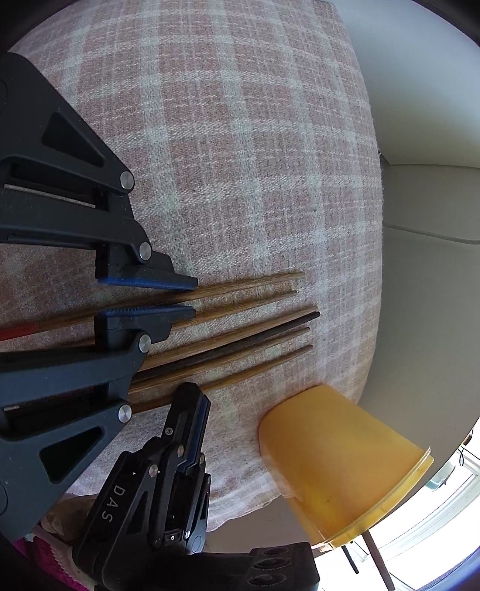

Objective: Organize utensils
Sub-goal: 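Close the left tool on a wooden chopstick while the right tool grasps another wooden chopstick, then lift both chopsticks upright and carry them over the yellow container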

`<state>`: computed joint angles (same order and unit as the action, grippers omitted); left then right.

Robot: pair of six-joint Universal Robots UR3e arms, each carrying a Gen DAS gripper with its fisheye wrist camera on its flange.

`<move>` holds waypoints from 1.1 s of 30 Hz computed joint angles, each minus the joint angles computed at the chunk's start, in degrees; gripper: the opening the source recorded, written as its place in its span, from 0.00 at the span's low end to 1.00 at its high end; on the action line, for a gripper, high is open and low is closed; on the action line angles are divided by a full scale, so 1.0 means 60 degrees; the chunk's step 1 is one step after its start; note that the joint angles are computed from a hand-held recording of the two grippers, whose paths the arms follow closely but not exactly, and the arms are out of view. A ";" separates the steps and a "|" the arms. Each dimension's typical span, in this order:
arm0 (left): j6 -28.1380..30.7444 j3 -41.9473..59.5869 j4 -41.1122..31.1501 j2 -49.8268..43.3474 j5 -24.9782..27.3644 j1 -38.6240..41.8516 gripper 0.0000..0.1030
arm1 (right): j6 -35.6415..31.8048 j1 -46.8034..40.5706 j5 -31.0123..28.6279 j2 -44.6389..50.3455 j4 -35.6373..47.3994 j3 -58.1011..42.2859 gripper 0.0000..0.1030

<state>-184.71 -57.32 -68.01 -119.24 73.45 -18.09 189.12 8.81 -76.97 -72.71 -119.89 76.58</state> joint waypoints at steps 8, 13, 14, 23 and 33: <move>-0.0048 0.2174 -0.1161 -0.1258 0.0170 -0.0161 0.07 | -0.0316 0.0000 -0.0310 0.0074 0.0561 -0.0373 0.07; 0.0151 0.2310 -0.0990 -0.1422 -0.0260 0.0121 0.07 | -0.0281 0.0279 -0.0700 0.0475 0.0520 -0.0848 0.07; 0.0102 0.2139 -0.0873 -0.1341 -0.0347 0.0196 0.06 | -0.0318 0.0289 -0.0695 0.0465 0.0504 -0.0833 0.07; -0.0028 -0.0684 0.0493 0.0544 -0.1035 0.1114 0.04 | -0.0536 -0.0035 -0.0016 -0.0369 0.0118 0.0013 0.05; 0.0359 -0.3004 0.1191 0.3246 -0.1994 0.2376 0.04 | -0.1144 -0.0552 0.0928 -0.1826 -0.0407 0.1119 0.05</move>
<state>-182.55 -75.34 -60.86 -99.76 61.48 -3.84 182.26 5.50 -71.40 -83.66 -122.33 83.30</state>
